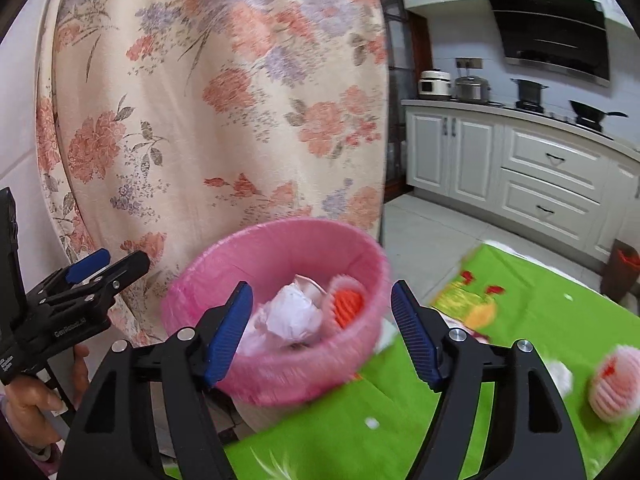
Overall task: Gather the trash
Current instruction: 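Move both open tools back over the table, then grasp the pink foam fruit net with the right tool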
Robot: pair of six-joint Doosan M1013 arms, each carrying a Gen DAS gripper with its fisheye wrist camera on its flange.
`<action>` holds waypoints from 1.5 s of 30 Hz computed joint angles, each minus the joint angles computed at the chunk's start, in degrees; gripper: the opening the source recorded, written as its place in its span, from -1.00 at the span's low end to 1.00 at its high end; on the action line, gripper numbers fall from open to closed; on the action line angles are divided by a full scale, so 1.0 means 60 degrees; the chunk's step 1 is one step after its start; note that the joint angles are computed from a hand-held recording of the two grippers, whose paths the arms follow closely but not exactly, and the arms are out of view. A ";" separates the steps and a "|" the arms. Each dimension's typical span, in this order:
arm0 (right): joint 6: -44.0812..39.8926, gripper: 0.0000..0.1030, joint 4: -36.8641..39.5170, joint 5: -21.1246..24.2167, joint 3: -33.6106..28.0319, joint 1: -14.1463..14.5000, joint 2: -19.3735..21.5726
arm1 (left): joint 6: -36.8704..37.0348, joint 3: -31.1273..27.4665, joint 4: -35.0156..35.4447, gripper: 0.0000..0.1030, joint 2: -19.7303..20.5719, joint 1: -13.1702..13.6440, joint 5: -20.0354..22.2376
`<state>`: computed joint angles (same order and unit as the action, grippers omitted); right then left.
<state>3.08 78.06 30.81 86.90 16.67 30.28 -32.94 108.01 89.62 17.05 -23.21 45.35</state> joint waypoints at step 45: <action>0.6807 0.50 -0.5474 -0.1981 -0.0518 -0.2189 0.0878 | 0.5818 -0.4428 -0.4042 0.90 0.3375 -0.0983 -0.3001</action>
<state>43.92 45.22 18.92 83.79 3.54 35.55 1.97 81.45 65.36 37.30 -29.11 27.35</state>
